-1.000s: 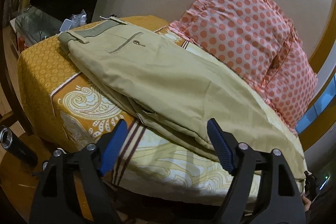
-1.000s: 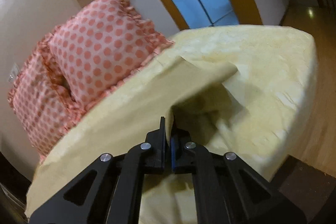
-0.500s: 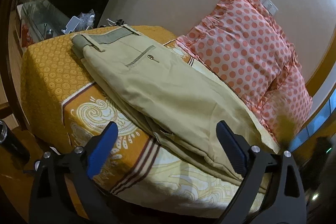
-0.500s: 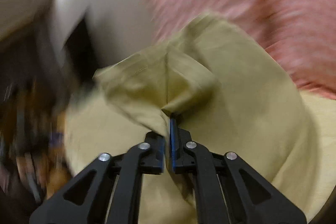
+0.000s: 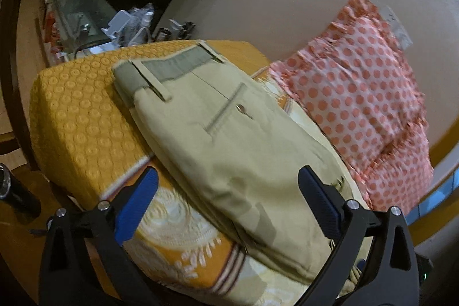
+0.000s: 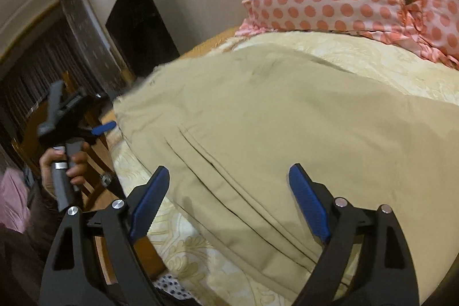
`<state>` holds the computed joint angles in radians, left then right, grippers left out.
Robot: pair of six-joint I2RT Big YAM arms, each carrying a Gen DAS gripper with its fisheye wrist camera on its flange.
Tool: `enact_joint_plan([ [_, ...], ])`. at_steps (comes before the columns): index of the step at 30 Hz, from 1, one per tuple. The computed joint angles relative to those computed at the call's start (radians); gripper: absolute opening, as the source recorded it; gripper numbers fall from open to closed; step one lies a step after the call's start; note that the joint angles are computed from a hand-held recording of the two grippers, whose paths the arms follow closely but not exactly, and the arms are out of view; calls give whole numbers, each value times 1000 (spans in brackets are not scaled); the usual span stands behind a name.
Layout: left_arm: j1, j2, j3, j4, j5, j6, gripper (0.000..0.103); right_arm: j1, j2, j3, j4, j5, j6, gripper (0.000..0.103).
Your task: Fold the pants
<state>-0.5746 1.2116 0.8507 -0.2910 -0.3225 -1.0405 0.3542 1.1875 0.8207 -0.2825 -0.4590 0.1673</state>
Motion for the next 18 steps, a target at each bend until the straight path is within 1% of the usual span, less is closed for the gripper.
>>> enact_joint_plan([
  [3, 39, 32, 47, -58, 5, -23, 98, -35, -39, -32, 29, -28, 17, 88],
  [4, 55, 46, 66, -79, 11, -28, 97, -34, -40, -35, 44, -27, 29, 88],
  [5, 67, 56, 80, -90, 14, -29, 96, -43, -52, -45, 59, -32, 41, 88],
  [6, 77, 72, 100, -115, 5, -29, 90, -57, -63, -52, 70, -41, 48, 88],
  [7, 80, 84, 116, -138, -14, -25, 68, -72, -75, -62, 82, -48, 58, 88],
  [8, 89, 111, 150, -182, -13, -7, 50, -97, -93, -78, 99, -63, 71, 88],
  [9, 95, 134, 179, -220, -2, 13, 21, -117, -108, -91, 111, -73, 80, 88],
  [10, 93, 151, 204, -248, -15, 36, 15, -150, -130, -109, 128, -83, 93, 88],
  [12, 59, 168, 257, -287, -91, 115, 11, -203, -152, -128, 153, -102, 109, 88],
  [13, 43, 167, 272, -287, -119, 147, 10, -231, -169, -140, 163, -109, 118, 88],
  [14, 13, 164, 299, -272, -154, 211, 10, -275, -185, -151, 171, -118, 133, 88],
  [16, -48, 174, 364, -255, -199, 325, 9, -328, -198, -160, 182, -135, 159, 88],
  [17, -99, 195, 419, -239, -229, 415, 9, -366, -206, -168, 194, -148, 182, 88],
  [18, -139, 214, 460, -220, -240, 489, 9, -400, -213, -172, 191, -159, 197, 88],
])
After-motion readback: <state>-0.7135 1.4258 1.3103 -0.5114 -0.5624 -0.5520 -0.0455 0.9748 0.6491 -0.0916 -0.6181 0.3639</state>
